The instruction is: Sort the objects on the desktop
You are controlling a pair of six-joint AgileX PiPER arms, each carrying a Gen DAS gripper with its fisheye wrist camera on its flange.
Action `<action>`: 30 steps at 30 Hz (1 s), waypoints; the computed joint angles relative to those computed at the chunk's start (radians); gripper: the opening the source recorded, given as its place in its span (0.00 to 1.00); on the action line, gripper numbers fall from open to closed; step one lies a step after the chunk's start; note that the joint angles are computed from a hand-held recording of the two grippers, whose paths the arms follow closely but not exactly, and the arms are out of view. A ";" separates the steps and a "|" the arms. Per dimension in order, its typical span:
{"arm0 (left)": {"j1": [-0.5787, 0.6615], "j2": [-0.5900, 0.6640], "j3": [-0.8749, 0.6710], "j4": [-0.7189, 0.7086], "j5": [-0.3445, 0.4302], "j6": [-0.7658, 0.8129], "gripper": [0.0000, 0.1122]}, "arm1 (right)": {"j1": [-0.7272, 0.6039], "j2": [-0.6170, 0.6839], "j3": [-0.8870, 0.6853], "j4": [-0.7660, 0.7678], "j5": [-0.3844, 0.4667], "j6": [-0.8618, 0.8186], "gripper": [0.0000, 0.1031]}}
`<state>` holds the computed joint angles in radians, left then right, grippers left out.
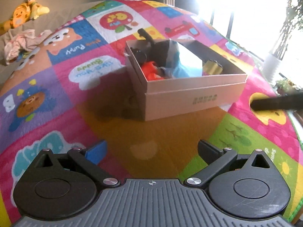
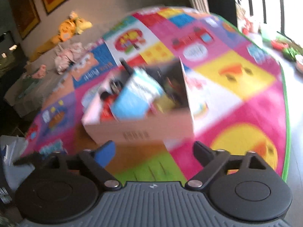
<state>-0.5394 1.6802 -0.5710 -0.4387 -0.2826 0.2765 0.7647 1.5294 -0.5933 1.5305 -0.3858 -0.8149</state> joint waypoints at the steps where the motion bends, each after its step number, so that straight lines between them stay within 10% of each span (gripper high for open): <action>1: -0.015 0.000 0.000 -0.072 -0.009 0.056 0.92 | 0.034 0.019 0.012 0.014 -0.050 0.010 0.90; 8: -0.071 -0.005 0.037 -0.276 -0.134 0.169 0.92 | 0.190 0.164 0.009 -0.033 -0.254 0.176 1.00; 17: -0.032 0.103 0.053 -0.150 -0.313 0.027 0.92 | 0.154 0.348 -0.157 -0.001 -0.293 0.083 1.00; 30: 0.020 0.159 0.005 -0.070 -0.244 -0.022 0.92 | 0.181 0.432 -0.188 -0.023 -0.347 0.186 1.00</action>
<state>-0.5190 1.8389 -0.5663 -0.5083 -0.5269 0.2541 0.9456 1.9610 -0.7810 1.5072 -0.7327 -0.6284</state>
